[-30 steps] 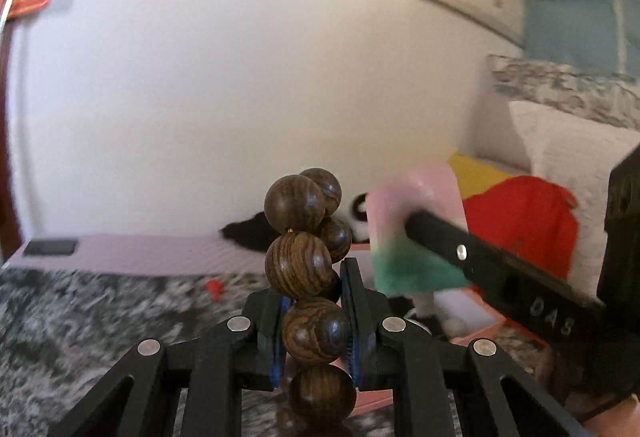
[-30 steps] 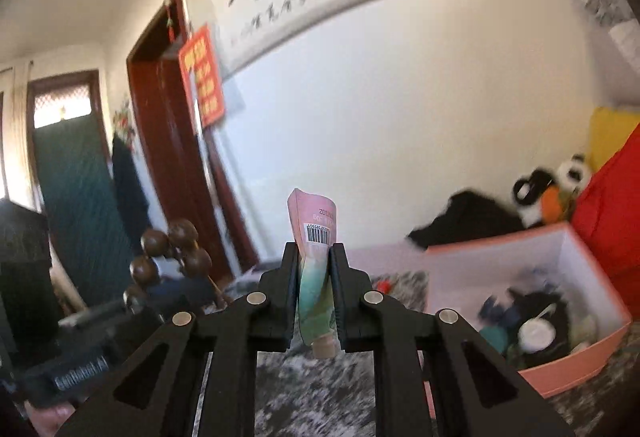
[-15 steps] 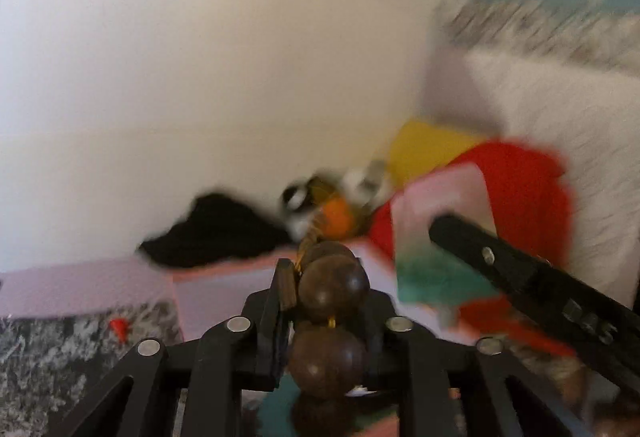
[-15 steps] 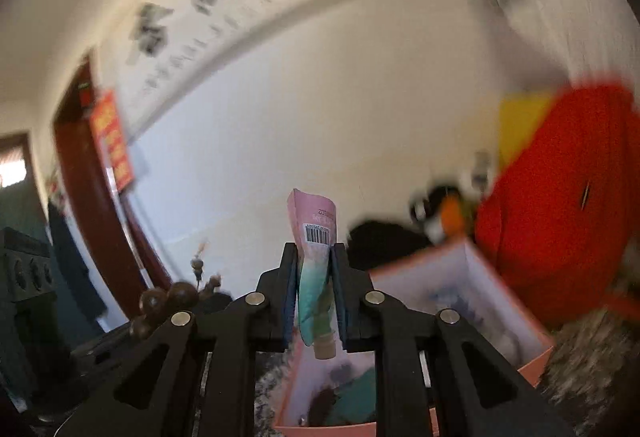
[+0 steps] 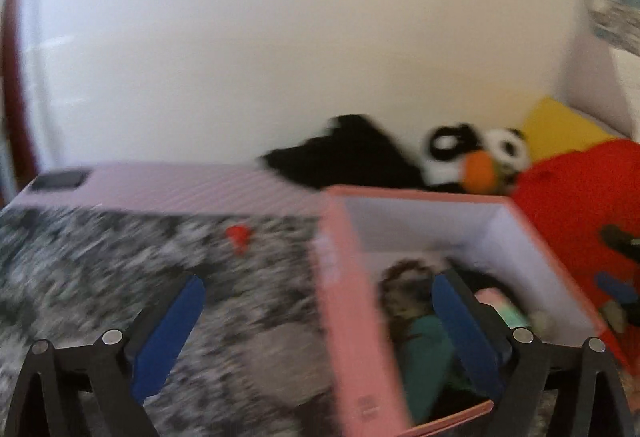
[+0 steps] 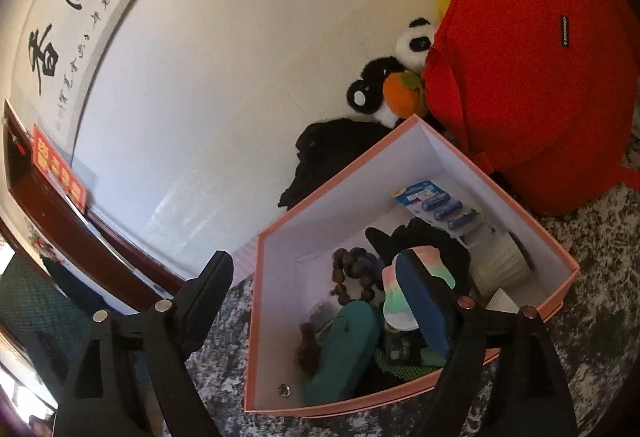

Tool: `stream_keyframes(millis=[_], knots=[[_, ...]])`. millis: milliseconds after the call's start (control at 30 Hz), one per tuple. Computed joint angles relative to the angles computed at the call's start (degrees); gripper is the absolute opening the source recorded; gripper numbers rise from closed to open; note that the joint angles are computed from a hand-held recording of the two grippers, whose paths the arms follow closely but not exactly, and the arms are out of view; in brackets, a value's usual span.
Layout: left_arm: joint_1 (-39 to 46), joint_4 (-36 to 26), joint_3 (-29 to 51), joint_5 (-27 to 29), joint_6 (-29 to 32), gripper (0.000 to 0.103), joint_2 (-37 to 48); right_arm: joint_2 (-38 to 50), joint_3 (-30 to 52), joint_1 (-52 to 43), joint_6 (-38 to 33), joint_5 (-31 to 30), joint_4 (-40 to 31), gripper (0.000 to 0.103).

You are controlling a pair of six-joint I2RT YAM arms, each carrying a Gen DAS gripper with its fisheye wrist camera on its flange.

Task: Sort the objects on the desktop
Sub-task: 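Carry the bracelet and pouch into the pink box and open both tools, then grasp the clear flower-shaped container with the left tool while the right tool grasps the red cone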

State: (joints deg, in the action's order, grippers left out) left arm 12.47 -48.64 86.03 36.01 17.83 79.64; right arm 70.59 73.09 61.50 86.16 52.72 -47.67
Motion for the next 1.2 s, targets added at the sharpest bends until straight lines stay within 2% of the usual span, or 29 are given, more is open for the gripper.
stream_keyframes(millis=[167, 267, 367, 467, 600, 833, 1033, 1133, 1200], knots=[[6.49, -2.36, -4.76, 2.33, 9.49, 0.096, 2.46, 6.25, 3.64, -0.97, -2.25, -2.86, 3.61, 0.090], [6.87, -3.85, -7.98, 1.98, 19.52, 0.096, 3.67, 10.47, 6.29, -0.66, -3.80, -4.71, 5.17, 0.090], [5.95, -1.93, -13.69, 0.98, 28.38, 0.096, 3.16, 14.17, 8.58, -0.60, -5.25, -6.75, 7.48, 0.090], [4.35, -0.51, -17.50, -0.55, 32.92, 0.096, 3.87, 17.07, 10.63, -0.81, -6.89, -8.19, 9.59, 0.091], [1.46, 2.40, -20.97, -3.87, 34.14, 0.096, 4.34, 20.71, 14.21, -0.78, -9.72, -9.12, 10.52, 0.091], [-5.18, 8.67, -23.45, -8.80, 30.46, 0.096, 8.12, 21.47, 14.09, -0.53, -11.83, -8.07, 12.21, 0.093], [-10.77, 13.54, -21.82, -10.54, 25.25, 0.096, 14.40, 19.44, 11.41, -0.52, -10.42, -6.95, 12.18, 0.094], [-12.62, 15.61, -19.49, -9.98, 21.40, 0.100, 18.06, 18.05, 9.60, -0.66, -10.59, -7.04, 12.93, 0.094], [-13.15, 15.24, -17.50, -9.40, 22.11, 0.103, 19.96, 17.55, 9.21, -0.75, -11.12, -6.90, 12.52, 0.094]])
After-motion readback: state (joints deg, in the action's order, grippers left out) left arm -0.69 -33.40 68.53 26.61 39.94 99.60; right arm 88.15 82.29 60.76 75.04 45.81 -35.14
